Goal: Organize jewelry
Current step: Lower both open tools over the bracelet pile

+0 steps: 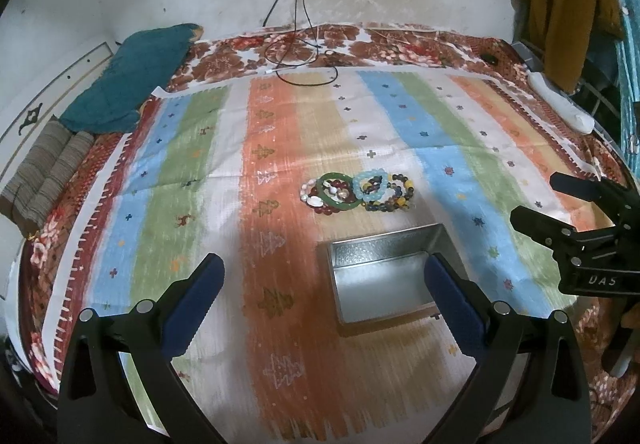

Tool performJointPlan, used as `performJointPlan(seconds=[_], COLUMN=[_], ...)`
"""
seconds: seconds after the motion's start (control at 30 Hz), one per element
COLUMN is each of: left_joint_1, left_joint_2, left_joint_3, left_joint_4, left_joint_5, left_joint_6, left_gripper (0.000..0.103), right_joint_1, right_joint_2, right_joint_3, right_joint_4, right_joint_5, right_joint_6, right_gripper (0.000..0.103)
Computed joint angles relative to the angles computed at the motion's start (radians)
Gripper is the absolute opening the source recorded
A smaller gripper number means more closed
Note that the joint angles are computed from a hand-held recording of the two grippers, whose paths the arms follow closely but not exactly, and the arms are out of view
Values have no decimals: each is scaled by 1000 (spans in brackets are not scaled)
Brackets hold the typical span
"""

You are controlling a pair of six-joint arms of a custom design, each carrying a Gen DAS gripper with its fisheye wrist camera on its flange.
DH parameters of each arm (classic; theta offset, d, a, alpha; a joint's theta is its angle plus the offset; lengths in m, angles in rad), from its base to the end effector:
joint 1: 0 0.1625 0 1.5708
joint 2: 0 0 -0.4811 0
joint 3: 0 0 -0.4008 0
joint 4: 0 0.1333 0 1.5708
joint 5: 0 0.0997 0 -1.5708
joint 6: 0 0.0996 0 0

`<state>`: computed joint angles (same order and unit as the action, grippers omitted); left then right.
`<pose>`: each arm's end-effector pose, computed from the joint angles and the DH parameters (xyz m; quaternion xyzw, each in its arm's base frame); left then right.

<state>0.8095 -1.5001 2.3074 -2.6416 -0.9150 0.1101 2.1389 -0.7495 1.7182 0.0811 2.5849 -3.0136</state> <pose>-0.1547 -0.4437 0.3026 0.3577 0.8687 -0.2200 0.2627 0.3203 -0.4112 0.0647 0.0623 -0.8516 0.3717 0.3643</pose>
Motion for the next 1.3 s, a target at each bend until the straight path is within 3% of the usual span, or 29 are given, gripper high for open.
performJointPlan(seconds=[0.87,1.3], left_joint_1=[39,83], left_joint_2=[154,240], left_joint_3=[-107,-181], left_joint_4=[-22,-11], left_joint_5=[44,33], left_joint_6=[36,37], left_gripper=[97,97], right_joint_1=[-92,-135], right_joint_2=[24,55], right_joint_3=[-102,-169], right_joint_4=[71,119], right_joint_5=[-53,-74], right_joint_6=[-23,-38], right_gripper=[99,99])
